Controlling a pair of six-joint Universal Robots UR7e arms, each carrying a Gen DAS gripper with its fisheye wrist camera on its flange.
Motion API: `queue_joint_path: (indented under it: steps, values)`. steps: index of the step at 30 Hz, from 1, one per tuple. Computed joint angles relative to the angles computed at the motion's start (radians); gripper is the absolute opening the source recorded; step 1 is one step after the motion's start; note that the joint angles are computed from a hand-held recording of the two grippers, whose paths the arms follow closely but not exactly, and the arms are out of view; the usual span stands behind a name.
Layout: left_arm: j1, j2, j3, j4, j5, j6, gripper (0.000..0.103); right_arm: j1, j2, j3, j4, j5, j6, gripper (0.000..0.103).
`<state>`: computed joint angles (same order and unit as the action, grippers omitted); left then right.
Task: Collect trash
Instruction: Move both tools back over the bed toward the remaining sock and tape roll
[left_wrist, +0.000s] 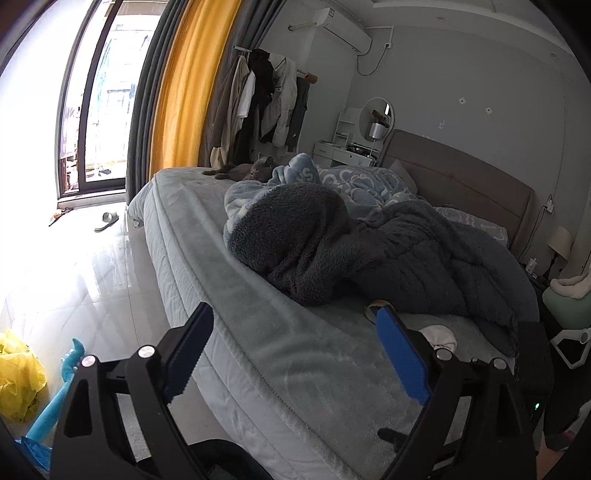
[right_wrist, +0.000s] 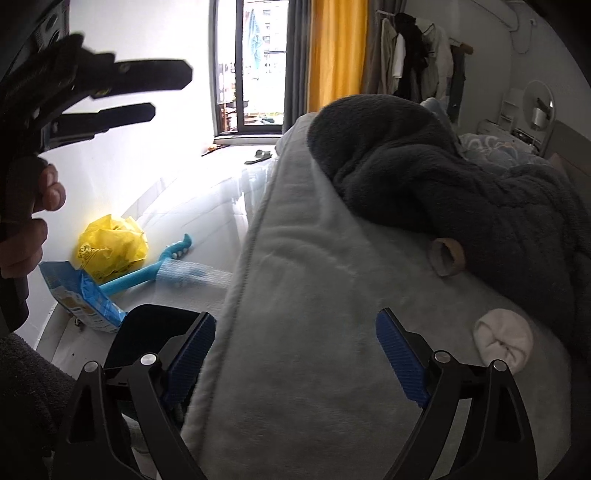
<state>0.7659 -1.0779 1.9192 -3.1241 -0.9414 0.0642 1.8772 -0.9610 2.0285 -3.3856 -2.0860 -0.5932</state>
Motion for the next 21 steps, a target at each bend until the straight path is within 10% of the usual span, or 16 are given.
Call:
queue_joint_path:
  steps: [21]
  values:
    - [0.020, 0.224, -0.179, 0.059, -0.043, 0.027, 0.092, -0.184, -0.087, -0.076, 0.000, 0.017, -0.046, 0.091]
